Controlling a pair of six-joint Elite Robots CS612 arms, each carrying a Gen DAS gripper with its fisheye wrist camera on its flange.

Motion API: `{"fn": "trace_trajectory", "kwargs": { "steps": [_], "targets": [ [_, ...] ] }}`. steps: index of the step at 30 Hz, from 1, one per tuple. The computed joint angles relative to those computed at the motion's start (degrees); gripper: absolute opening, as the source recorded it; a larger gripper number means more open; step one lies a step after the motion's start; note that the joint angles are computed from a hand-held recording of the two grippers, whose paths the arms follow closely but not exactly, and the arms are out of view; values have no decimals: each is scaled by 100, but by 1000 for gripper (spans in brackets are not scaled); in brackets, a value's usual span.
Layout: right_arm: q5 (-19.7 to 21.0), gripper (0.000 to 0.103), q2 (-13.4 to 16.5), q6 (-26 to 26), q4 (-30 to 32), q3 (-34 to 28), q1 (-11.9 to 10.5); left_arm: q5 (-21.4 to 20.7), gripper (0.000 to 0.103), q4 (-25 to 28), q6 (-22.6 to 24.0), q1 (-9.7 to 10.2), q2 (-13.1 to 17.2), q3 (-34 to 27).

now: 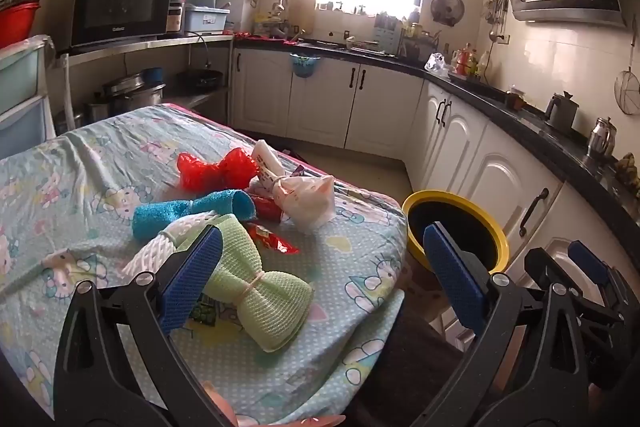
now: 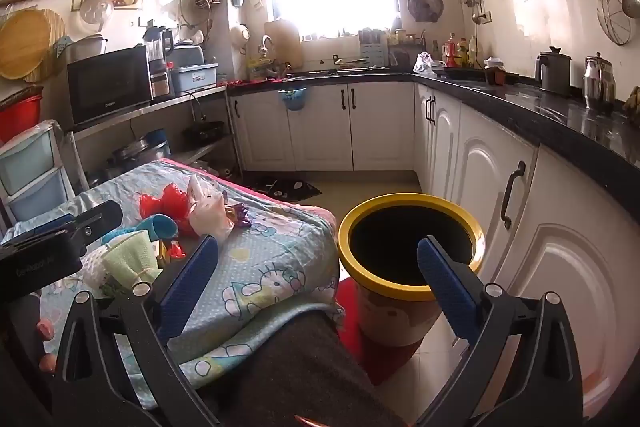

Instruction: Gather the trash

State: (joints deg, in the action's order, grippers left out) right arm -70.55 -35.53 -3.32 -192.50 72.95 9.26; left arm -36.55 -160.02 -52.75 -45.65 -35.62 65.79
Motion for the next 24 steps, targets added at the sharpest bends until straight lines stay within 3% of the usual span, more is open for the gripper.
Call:
{"fn": "trace_trajectory", "kwargs": {
  "steps": [24],
  "targets": [
    [-28, 97, 8, 32, -7, -5, -10, -34, 92, -27, 115, 2, -36, 21]
  ]
}}
